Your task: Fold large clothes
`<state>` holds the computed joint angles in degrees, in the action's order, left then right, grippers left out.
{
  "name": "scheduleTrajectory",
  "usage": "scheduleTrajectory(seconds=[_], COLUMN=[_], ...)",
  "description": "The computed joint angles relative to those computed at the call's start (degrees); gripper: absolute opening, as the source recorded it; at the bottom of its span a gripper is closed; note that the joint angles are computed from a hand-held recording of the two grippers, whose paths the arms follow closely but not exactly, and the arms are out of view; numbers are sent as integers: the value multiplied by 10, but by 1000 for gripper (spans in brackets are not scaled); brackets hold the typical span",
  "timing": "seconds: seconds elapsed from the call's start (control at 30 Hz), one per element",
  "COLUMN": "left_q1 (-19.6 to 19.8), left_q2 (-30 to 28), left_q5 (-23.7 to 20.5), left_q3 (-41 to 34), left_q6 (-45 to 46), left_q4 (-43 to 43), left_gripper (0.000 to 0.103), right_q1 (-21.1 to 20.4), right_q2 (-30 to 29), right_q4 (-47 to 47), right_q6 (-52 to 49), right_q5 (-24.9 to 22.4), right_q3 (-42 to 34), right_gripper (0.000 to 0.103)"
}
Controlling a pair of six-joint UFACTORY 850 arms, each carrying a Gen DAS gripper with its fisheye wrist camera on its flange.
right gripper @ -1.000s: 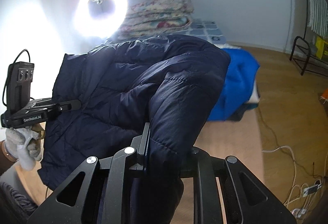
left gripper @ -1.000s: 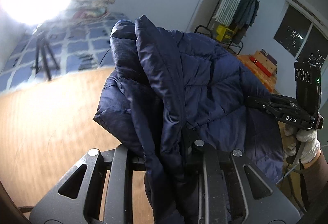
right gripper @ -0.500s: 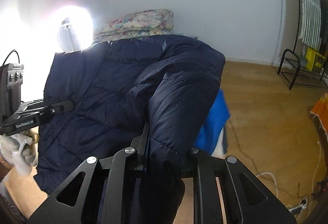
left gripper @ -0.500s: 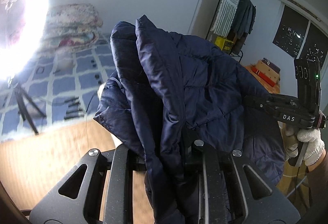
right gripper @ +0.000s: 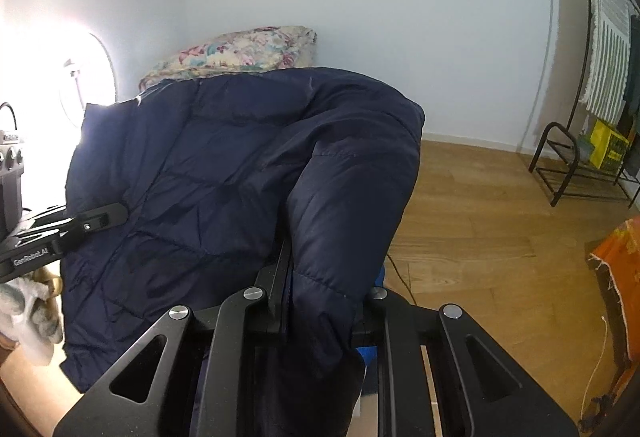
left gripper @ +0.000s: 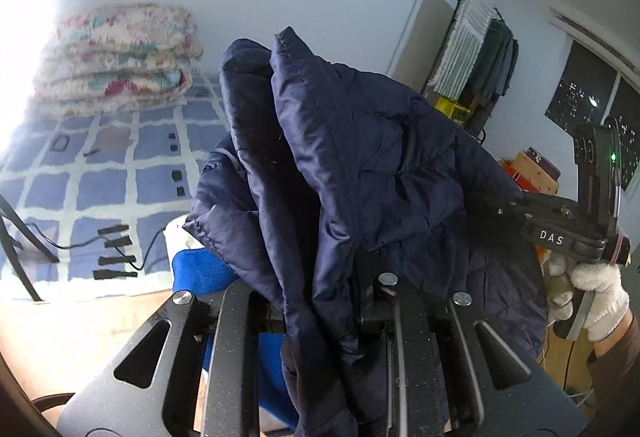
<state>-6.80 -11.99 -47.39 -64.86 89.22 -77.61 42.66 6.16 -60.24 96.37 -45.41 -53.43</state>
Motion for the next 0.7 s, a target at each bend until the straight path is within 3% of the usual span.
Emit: scheduleTrajectory(seconds=[0.4, 0.57, 0.7], left_q1=[-18, -20, -20], left_q2=[-54, -54, -51], left_q5=[27, 39, 51], left_q3=[-13, -12, -9], left_q6=[-1, 6, 9], left_q4=[-8, -8, -4], left_gripper=[19, 21, 29], right_q1=[-62, -68, -66], right_q2=[-31, -39, -50], right_q4=[17, 35, 49], right_q6=[-14, -41, -51], right_q5=[73, 70, 45], right_q3=[29, 17, 6], right_gripper=[16, 18, 26])
